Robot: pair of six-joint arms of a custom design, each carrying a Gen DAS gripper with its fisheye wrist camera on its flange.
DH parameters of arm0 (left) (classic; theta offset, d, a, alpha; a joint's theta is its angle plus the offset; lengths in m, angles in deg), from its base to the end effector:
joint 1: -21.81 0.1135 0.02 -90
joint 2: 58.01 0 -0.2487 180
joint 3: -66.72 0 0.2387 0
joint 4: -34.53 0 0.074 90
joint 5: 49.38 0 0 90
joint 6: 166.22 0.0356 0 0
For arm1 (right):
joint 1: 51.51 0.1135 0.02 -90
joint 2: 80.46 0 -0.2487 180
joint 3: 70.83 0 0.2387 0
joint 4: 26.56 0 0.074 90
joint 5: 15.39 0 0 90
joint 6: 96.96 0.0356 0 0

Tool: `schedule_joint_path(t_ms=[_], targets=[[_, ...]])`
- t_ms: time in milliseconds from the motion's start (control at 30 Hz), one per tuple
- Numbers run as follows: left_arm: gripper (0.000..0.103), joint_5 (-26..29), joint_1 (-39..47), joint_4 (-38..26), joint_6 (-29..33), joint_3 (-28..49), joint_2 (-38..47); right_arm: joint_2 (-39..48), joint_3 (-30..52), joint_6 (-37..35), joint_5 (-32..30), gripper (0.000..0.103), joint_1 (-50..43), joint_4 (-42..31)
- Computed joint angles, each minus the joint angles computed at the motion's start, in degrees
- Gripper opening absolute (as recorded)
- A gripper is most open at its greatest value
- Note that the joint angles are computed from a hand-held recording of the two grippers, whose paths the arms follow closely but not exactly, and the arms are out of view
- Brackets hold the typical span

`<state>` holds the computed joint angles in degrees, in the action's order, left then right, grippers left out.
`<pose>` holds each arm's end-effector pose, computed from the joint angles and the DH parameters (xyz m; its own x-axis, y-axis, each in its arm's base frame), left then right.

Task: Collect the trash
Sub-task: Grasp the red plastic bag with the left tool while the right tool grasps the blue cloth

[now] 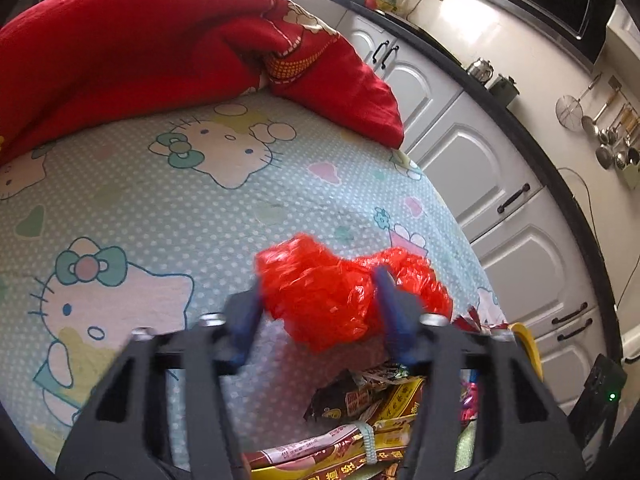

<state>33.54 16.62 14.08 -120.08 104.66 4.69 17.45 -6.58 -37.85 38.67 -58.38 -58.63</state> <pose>0.1993 -0.0137 0.1569 -0.5119 -0.6439 -0.5686 -0.4874 0.7627 -0.4251 0.2955 -0.0146 0.1338 -0.7034 -0.3339 -0.6274 -0.5871 0.7705 0.2481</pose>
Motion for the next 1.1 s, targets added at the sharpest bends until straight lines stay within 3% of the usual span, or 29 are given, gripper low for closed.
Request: schedule_joint_path(t_ms=[67,167,733,933,1100], targets=[[0.014,-0.2,-0.4,-0.2,0.3,0.2,0.0,-0.7,-0.6,-1.1,-0.2,0.018,-0.6,-0.3],[0.006,-2.0,-1.9,-1.1,0.7,0.5,-0.9,-1.5,-1.2,-2.1,-0.5,0.017,-1.3,-0.5],[0.003,-26.8,-22.6,-16.3,-0.3,11.9,-6.3,-8.4,1.2,-8.2,-7.9,0.017,-9.0,-8.7],[0.003,-33.4,-30.7,-18.8,-0.7,16.9,-4.6,-9.6,4.0,-12.0,-9.9,0.017,-13.7,-13.7],[0.003,-33.8,-34.9,-16.5,-0.1,21.5,0.5,-8.8,8.7,-16.5,-11.6,0.017,-21.1,-19.0]])
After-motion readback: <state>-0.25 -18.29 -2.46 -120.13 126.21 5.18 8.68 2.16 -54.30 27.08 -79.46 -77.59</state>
